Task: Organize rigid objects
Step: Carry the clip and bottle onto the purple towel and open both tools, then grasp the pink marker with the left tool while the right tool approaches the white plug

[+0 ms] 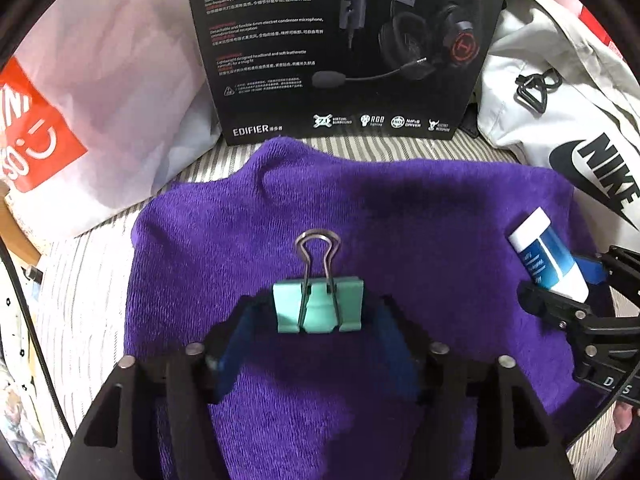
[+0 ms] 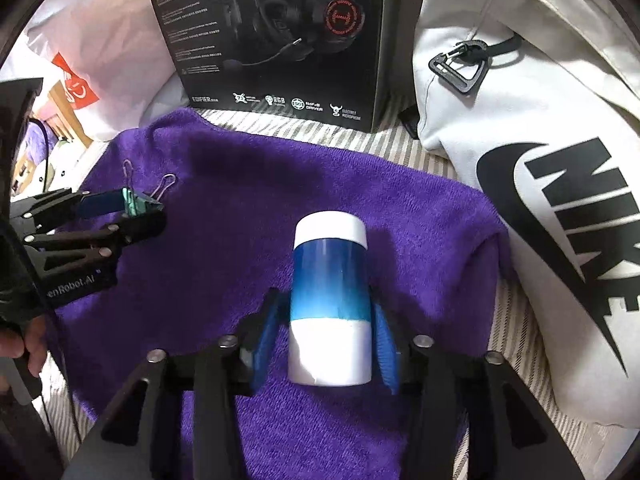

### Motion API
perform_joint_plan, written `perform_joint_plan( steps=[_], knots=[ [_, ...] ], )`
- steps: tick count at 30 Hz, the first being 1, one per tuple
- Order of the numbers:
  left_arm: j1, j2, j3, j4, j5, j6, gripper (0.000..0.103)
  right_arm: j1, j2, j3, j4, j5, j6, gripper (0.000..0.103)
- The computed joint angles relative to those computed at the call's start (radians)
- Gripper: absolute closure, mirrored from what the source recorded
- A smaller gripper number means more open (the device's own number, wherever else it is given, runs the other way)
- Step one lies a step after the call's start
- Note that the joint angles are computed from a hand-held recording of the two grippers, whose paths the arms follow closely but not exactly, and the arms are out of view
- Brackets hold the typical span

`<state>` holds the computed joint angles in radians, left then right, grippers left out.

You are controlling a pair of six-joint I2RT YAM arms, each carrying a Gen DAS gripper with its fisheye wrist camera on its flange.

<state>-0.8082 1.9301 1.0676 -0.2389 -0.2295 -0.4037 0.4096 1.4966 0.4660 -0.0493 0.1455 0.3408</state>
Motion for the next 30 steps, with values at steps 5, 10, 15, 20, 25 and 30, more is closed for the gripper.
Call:
perform_joint_plan(
  steps=[5,10,15,20,25,30],
  knots=[
    [0.001,-0.045,-0.057,0.015,0.028,-0.008,0.038,0.025,-0.073,-0.027,-0.052,0.0,0.044,0.049],
    [-0.027,-0.15,-0.142,0.021,0.021,-0.018,0.035,0.115,-0.243,-0.062,-0.173,0.072,0.132,0.043],
    [-0.085,-0.284,-0.225,0.008,-0.008,-0.023,0.029,0.293,-0.475,-0.089,-0.391,0.205,0.31,0.034],
    [-0.152,-0.424,-0.333,0.005,-0.044,-0.04,0.024,0.577,-0.618,-0.078,-0.663,0.368,0.649,0.026],
    [-0.231,-0.621,-0.464,-0.058,-0.075,-0.086,0.024,0.884,-0.585,-0.046,-0.874,0.459,1.073,0.024],
    [-0.332,-0.729,-0.551,-0.093,-0.131,-0.168,0.024,1.166,-0.436,0.016,-1.041,0.489,1.455,0.024]
  ],
)
